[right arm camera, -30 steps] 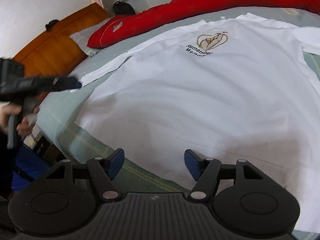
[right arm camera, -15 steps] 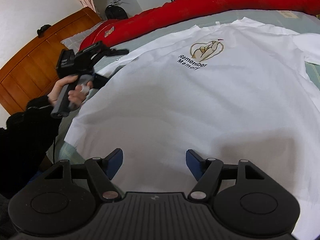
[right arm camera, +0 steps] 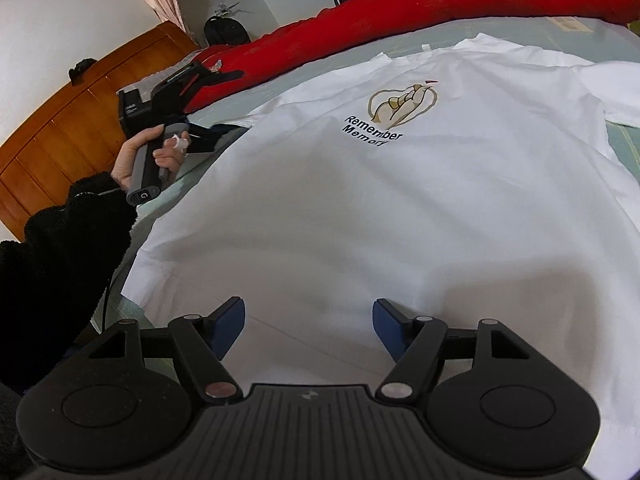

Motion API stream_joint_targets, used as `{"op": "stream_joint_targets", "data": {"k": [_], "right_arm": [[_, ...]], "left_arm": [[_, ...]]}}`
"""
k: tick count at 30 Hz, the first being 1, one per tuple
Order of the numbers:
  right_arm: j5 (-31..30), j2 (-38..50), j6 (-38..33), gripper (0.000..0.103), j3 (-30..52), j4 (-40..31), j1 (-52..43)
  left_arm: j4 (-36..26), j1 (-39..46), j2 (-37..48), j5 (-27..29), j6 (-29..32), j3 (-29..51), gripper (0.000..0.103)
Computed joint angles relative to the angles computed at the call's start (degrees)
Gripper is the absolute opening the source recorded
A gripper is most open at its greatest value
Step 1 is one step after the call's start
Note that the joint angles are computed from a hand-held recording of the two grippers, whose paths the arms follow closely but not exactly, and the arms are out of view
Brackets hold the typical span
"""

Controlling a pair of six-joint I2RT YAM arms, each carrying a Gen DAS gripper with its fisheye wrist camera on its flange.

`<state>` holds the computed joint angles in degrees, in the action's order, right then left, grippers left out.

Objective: Fold clothes

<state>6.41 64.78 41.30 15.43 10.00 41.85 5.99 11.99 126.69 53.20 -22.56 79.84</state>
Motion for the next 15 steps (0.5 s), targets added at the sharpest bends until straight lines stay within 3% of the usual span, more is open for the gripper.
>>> {"op": "stream_joint_targets", "data": {"k": [2,9,13,15], "right_arm": [[-0.04,-0.1,0.65,0.077,-0.46,0.72,-0.06],[0.65,0.39,1.29,0.08,-0.19,0.76,1.08],[0.93,0.62,1.09,0.08,0.43,-0.12,1.37],[1.1,0.61,1.23,0.081,0.44,-0.21,1.54]], "left_arm": [[-3.43,0.22,-0.25,-0.46,2.2,1.23,0.086],[-23.69,-0.78,1.55,6.42,16.82,4.21,0.086],[-19.69,-2.77,1.18,4.24,16.73,2.4,0.086],[-14.93,-2.84,1.53,3.87,11.13,3.19,0.086]]}}
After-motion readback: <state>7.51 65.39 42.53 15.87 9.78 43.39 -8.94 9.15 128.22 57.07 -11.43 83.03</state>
